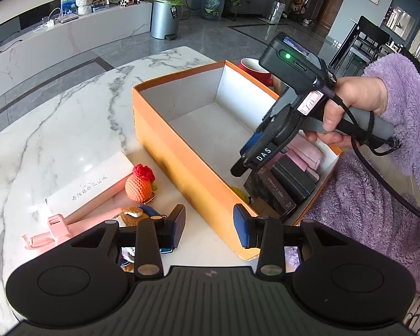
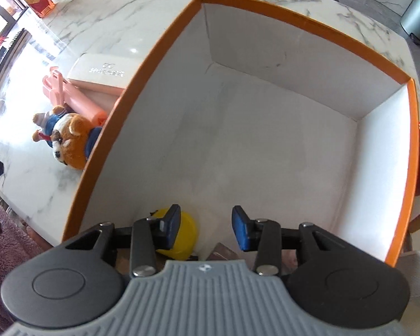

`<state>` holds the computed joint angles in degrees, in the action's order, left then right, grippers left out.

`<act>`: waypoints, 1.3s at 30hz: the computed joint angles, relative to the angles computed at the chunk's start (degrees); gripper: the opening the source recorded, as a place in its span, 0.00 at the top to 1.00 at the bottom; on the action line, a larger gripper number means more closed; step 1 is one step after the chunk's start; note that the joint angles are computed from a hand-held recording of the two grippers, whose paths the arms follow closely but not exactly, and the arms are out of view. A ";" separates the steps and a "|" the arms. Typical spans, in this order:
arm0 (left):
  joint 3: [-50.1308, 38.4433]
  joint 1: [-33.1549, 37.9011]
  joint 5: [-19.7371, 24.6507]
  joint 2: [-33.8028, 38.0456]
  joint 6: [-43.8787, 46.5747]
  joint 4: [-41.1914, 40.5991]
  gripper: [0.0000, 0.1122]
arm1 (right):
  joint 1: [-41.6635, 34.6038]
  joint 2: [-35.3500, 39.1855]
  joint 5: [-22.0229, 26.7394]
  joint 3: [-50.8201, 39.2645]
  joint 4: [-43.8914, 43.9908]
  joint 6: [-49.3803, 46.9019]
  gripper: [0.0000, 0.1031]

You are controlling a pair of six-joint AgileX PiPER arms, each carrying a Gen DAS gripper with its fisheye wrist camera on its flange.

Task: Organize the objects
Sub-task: 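Move the left gripper to the plush raccoon while the right reaches its crochet ball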

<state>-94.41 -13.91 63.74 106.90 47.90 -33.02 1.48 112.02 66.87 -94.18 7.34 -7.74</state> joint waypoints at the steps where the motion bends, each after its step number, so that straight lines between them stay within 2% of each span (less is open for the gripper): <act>1: 0.02 -0.03 -0.05 -0.12 -0.13 0.08 0.60 | -0.06 -0.14 0.54 0.25 0.02 -0.27 0.66; 2: 0.08 -0.12 -0.16 -0.28 -0.30 0.29 0.60 | 0.17 -0.78 0.37 1.77 -0.14 -0.38 0.70; 5: 0.68 -0.46 -0.74 -1.06 -0.68 0.79 0.60 | 1.28 -2.23 -0.03 4.51 -1.15 -0.81 0.74; 12: 3.26 -0.89 -1.84 -4.47 -1.28 2.29 0.60 | 2.69 -4.12 -2.51 6.85 -1.51 -0.47 0.74; 17: 5.55 0.57 -3.02 -6.74 -1.72 3.63 0.59 | 3.96 -8.93 -5.88 9.52 -0.47 -0.83 0.73; 23: 9.10 2.62 -5.82 -8.70 -2.31 4.42 0.58 | 5.27 -17.00 -8.16 11.56 3.45 -4.64 0.73; 25: 10.37 1.78 -8.23 -9.17 -1.36 6.88 0.55 | 5.85 -17.77 -8.92 11.08 5.09 -6.51 0.73; 26: 10.95 1.33 -9.21 -9.27 -0.50 8.13 0.54 | 5.66 -16.09 -10.02 9.89 6.57 -8.69 0.73; 28: 11.83 0.37 -10.93 -8.94 0.90 10.42 0.51 | 6.53 -15.87 -8.83 7.69 7.49 -10.07 0.73; 35: 13.07 -3.56 -17.47 -4.75 4.40 19.29 0.44 | 10.95 -8.79 -8.41 1.10 5.60 -12.74 0.72; 39: 14.35 -5.72 -23.32 -1.64 5.85 25.90 0.40 | 12.05 -4.38 -7.66 -3.02 4.35 -14.73 0.71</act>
